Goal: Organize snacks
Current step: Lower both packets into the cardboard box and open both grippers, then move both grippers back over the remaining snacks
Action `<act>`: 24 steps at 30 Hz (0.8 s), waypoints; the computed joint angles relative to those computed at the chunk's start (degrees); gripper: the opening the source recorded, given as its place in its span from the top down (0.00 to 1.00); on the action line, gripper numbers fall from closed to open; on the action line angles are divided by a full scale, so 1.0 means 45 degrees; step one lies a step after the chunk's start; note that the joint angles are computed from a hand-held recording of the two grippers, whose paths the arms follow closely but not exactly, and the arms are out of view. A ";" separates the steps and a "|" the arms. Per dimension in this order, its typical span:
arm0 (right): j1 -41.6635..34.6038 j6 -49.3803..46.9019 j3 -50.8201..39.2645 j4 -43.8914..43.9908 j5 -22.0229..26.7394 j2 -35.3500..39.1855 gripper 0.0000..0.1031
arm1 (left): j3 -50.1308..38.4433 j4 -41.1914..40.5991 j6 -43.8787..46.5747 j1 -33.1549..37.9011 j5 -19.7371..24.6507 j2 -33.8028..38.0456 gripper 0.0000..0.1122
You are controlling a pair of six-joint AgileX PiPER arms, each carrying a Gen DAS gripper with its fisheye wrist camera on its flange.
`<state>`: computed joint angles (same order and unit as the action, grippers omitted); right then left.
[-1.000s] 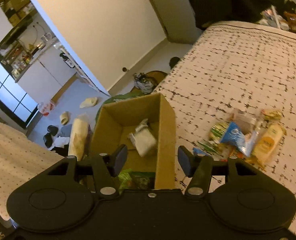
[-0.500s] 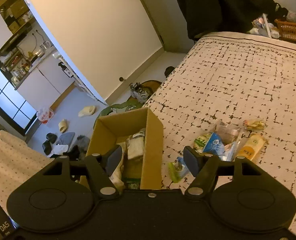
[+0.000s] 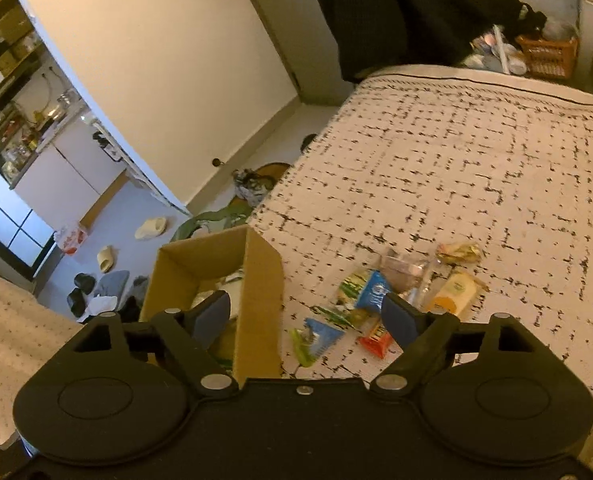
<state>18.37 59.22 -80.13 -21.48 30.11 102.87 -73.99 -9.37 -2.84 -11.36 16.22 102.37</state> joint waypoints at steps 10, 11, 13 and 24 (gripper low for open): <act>-0.0683 0.0130 0.0877 -0.0126 0.0089 -0.0870 0.13 | -0.0339 0.0895 -0.1276 -0.0775 0.0784 -0.0332 0.27; -0.0756 0.0126 0.0991 -0.0119 0.0064 -0.0959 0.13 | -0.0341 0.0812 -0.1282 -0.0851 0.0832 -0.0373 0.27; -0.0924 0.0138 0.1228 -0.0127 0.0008 -0.1141 0.13 | -0.0250 0.0213 -0.0813 -0.0962 0.0825 -0.0487 0.27; -0.1988 -0.0832 0.2954 0.0763 -0.0911 -0.2168 0.14 | 0.0491 -0.2806 0.1758 -0.1752 0.0242 -0.0970 0.27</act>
